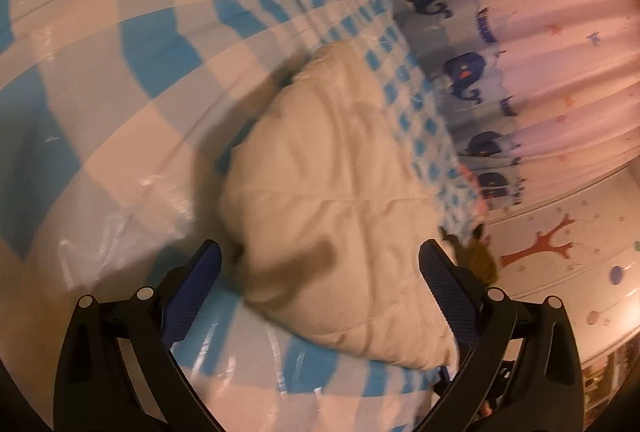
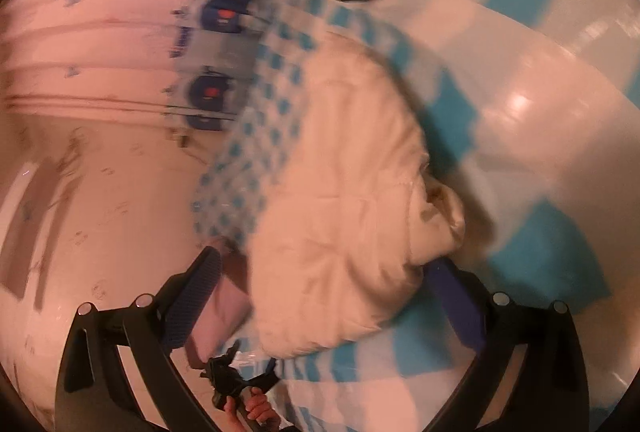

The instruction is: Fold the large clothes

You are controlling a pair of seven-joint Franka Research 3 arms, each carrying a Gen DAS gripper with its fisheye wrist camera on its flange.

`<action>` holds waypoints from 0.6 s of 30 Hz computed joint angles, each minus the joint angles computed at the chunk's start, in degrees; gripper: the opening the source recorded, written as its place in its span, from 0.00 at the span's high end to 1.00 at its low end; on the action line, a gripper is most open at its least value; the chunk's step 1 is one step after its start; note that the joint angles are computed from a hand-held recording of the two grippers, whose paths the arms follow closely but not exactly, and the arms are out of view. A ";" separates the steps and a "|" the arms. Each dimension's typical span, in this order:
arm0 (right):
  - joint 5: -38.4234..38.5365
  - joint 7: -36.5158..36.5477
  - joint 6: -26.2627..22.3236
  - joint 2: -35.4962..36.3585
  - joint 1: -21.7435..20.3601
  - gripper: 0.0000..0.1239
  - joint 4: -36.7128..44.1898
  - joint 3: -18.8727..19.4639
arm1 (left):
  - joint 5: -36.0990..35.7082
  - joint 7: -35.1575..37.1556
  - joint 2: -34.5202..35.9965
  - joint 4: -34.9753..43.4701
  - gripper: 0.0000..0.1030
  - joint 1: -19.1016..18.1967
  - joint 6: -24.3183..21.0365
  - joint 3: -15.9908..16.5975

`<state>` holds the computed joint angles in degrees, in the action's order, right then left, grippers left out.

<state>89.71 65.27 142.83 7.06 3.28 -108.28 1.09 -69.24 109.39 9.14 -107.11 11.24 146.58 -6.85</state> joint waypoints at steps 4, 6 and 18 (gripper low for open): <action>-10.71 9.12 1.54 1.96 0.34 0.21 0.53 0.03 | 14.71 -11.86 2.57 2.13 0.07 -1.38 0.72 0.35; -7.98 7.43 2.67 2.19 -0.03 0.21 0.23 0.51 | 12.82 -9.79 3.57 3.53 0.07 -0.40 0.65 -1.15; -10.78 5.77 8.47 4.78 0.51 0.25 3.70 2.11 | 16.97 -12.46 9.12 10.31 0.08 0.32 2.30 -4.71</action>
<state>78.92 71.04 151.30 11.84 3.79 -104.58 3.20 -52.27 96.93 18.26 -96.80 11.56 148.87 -11.56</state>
